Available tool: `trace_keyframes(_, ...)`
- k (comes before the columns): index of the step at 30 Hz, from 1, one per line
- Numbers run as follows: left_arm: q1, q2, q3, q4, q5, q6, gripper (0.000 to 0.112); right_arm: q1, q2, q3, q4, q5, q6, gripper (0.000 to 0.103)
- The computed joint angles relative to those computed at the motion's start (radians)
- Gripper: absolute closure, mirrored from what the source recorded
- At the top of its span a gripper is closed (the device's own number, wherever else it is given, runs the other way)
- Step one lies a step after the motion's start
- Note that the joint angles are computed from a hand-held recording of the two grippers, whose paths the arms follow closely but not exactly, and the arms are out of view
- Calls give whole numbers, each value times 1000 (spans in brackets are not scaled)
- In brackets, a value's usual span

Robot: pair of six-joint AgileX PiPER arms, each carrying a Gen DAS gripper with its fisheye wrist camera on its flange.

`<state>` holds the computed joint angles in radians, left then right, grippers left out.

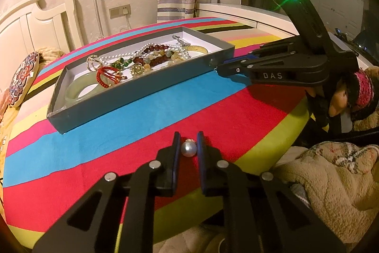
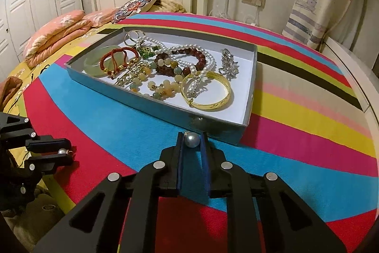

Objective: Organize jewelry
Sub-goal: 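Grasp the loose white pearl with the right tool, then carry the pearl over the box with the right tool and release it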

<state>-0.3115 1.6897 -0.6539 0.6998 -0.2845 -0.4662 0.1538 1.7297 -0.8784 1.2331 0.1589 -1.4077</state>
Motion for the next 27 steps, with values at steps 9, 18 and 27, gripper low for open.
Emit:
trace_keyframes(9, 4, -14, 6, -40, -1, 37, 99, -8, -64, 47, 208, 38, -217, 87)
trace_keyframes(18, 9, -37, -3, -199, 16, 183, 99, 0, -107, 72, 317, 59, -333, 87)
trace_keyframes(27, 48, -20, -113, -76, 67, 19, 99, 17, -106, 27, 258, 73, -282, 87)
